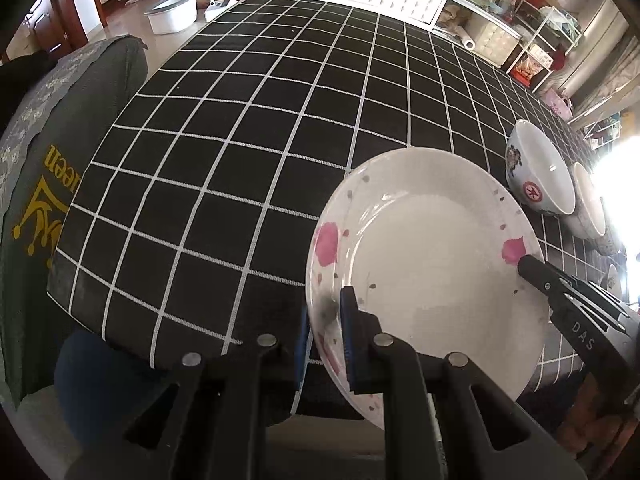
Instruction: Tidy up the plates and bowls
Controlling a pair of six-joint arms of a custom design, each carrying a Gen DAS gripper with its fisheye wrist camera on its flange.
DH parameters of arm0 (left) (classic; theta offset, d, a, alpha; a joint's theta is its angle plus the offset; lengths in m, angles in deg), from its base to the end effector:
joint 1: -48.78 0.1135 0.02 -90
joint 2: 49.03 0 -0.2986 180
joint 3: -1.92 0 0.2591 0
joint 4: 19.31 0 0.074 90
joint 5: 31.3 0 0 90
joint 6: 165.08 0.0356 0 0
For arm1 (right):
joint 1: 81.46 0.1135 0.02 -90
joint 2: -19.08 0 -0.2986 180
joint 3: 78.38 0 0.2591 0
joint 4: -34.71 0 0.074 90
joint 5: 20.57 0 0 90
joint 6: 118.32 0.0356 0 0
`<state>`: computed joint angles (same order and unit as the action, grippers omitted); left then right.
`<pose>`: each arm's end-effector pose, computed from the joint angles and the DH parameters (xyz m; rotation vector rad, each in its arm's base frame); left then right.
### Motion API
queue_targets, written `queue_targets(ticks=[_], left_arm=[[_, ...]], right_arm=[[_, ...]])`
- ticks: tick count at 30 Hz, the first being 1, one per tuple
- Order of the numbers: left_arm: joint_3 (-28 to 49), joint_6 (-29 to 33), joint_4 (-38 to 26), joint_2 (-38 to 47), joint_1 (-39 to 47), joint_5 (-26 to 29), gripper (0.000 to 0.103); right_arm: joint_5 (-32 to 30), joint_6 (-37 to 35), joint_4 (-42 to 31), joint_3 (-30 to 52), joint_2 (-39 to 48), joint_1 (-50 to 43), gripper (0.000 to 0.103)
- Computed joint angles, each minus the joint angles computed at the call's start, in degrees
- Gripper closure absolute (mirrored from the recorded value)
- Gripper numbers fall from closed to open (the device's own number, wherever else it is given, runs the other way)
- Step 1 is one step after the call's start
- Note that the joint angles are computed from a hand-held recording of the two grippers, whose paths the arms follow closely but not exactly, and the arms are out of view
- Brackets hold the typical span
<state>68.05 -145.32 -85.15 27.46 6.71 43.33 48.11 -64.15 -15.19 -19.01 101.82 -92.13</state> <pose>0.1778 -0.1477 0.2520 -0.7220 2.6905 -0.0706 0.2490 -0.0337 0.2043 -0.6641 2.6312 0.3117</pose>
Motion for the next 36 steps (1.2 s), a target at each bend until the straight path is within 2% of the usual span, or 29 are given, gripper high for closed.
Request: queue_targets(ticks=[5,11,19,22,24,27,30,33,36], left_arm=[[-0.31,-0.98,-0.08,-0.79,-0.79,-1.22,0.09],[1.91,-3.71,-4.75,-0.95,-3.35,-5.05,0.09],[6.3,-7.49,-8.9,-0.43,-8.3,-7.7,0.09],[9.73,-8.24,-10.8,1.22,-11.03,-9.49,0.09],[11.75,-8.22,-11.37,2.25,-12.34,-10.26,0.09],[15.71,-7.42,-12.03,4.73,-14.47,-11.35,0.09],[20.77,-6.44,-13.0,7.95,-16.68,-12.59,0.089],[25.64,-4.24,-12.3,10.9,-18.32,-13.03,0.081],[30.32,-3.11,-11.98,14.16,-19.66,-13.93,0.08]], right_arm=[[-0.05,0.27,0.05,0.08,0.1,0.2,0.087],[-0.5,-1.02,-0.22,-0.63,-2.0,-0.8,0.087],[-3.63,-5.84,-5.69,1.37,-3.78,-6.82,0.085],[-6.25,-8.35,-8.84,2.59,-5.46,-10.28,0.073],[-8.15,-10.84,-10.94,3.48,-6.86,-13.35,0.06],[-10.6,-13.81,-14.13,5.5,-7.51,-17.37,0.05],[-13.35,-17.44,-17.92,9.08,-6.5,-22.92,0.044],[-15.31,-19.77,-20.67,12.94,-4.29,-27.11,0.04],[-16.79,-21.98,-23.14,16.24,-2.27,-30.8,0.039]])
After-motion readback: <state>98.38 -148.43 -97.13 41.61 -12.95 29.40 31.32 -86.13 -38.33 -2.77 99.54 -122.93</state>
